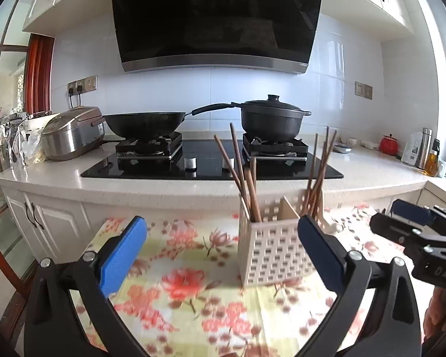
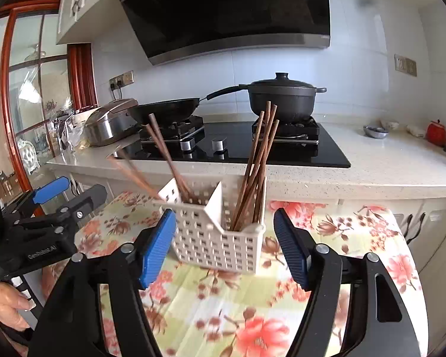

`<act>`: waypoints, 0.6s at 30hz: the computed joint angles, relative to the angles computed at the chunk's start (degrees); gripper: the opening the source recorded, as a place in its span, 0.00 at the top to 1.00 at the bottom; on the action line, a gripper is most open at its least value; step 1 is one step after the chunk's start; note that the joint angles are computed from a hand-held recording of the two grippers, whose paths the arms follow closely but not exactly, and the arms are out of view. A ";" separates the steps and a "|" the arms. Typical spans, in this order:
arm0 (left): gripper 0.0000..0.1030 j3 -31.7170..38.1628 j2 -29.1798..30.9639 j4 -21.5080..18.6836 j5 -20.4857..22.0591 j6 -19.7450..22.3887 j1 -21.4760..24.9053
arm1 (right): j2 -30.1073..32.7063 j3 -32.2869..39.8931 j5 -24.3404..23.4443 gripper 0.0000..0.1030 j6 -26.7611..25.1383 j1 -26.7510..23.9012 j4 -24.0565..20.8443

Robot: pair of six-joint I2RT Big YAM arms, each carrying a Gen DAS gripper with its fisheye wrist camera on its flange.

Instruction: Organize utensils

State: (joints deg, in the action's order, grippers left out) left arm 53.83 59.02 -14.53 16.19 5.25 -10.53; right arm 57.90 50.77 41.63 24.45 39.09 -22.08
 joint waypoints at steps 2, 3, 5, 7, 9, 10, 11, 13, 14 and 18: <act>0.04 -2.73 -2.19 1.18 2.91 0.43 1.47 | -1.22 -1.31 2.31 0.33 0.91 2.61 -0.27; 0.04 -3.49 -2.99 1.24 3.64 1.00 1.72 | -1.72 -1.85 2.99 0.33 1.39 3.66 -0.28; 0.04 -5.66 -5.35 1.67 5.13 3.36 2.51 | -2.84 -3.08 3.80 0.31 2.23 5.50 -0.06; 0.04 -6.81 -7.19 1.25 6.00 4.60 2.94 | -3.66 -3.99 4.89 0.30 3.32 7.02 -0.26; 0.04 -7.72 -8.82 0.82 8.27 4.81 4.11 | -4.66 -5.07 5.94 0.29 4.89 8.73 -0.48; 0.04 -8.20 -9.60 0.74 9.93 4.63 4.91 | -5.11 -5.44 6.55 0.29 5.58 9.32 -0.81; 0.04 -8.47 -10.20 0.24 11.50 4.69 5.70 | -5.50 -5.78 7.66 0.28 6.41 10.22 -1.47; 0.04 -8.72 -10.93 -0.94 13.35 4.93 6.66 | -5.90 -6.03 9.20 0.26 7.17 11.39 -2.61; 0.04 -8.69 -11.16 -1.92 14.23 5.23 7.13 | -5.94 -5.93 10.14 0.24 7.50 11.99 -3.45; 0.04 -8.34 -11.67 -4.43 15.62 4.73 7.59 | -5.70 -5.37 12.96 0.22 8.03 14.30 -5.44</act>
